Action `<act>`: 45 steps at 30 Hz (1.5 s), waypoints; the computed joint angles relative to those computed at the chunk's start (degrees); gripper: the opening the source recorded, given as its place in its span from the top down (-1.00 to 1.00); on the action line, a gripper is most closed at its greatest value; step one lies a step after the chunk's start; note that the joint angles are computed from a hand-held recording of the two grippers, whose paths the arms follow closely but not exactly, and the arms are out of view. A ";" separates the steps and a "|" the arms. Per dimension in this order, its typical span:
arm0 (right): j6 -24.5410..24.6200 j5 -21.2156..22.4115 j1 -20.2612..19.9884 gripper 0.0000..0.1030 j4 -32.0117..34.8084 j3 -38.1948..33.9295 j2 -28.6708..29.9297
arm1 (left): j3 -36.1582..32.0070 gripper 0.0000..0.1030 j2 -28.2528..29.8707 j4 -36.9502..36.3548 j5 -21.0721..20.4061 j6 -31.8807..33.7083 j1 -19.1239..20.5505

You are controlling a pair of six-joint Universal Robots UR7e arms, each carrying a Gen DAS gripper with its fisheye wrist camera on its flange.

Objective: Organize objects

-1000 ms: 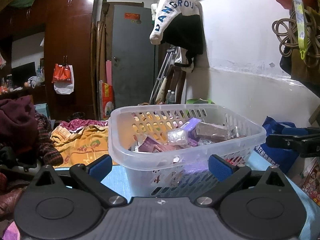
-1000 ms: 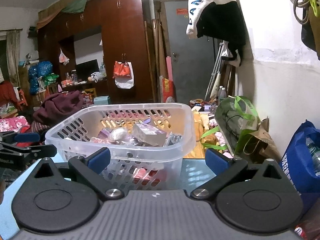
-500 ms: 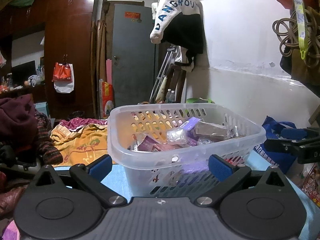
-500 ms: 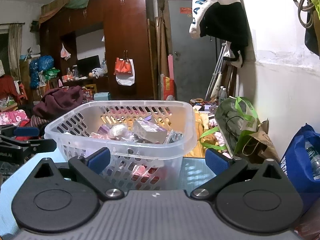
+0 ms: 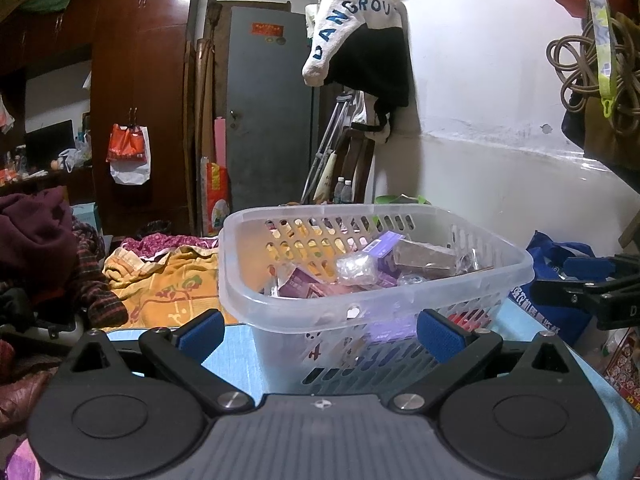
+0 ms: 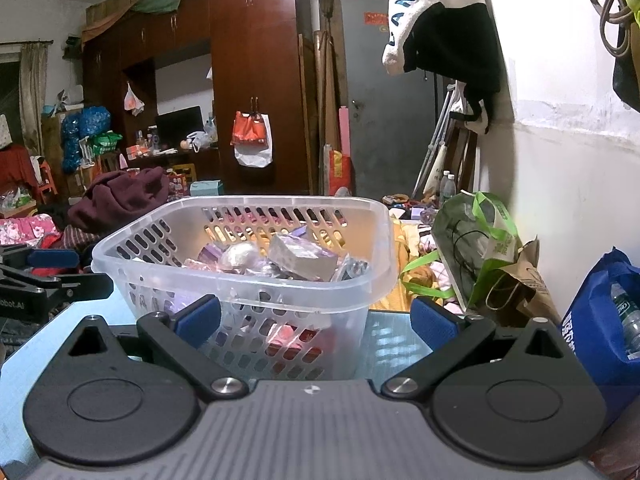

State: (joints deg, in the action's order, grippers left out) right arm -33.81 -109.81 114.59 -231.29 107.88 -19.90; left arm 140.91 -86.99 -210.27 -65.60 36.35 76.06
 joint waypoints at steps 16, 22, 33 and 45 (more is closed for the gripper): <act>-0.22 -0.26 -0.14 -1.00 0.07 0.15 -0.02 | -0.07 -1.00 0.52 -0.22 0.12 -0.31 0.24; -0.38 -0.29 -0.25 -1.00 -0.24 0.35 0.07 | -0.02 -1.00 0.45 -0.15 0.25 -0.35 0.26; -0.70 -0.34 -0.35 -1.00 -0.36 0.50 0.03 | 0.13 -1.00 0.66 -0.59 -1.20 0.13 0.53; 0.19 0.76 -1.65 -1.00 -2.47 1.43 0.08 | 0.84 -1.00 0.37 -3.88 -1.19 1.86 1.68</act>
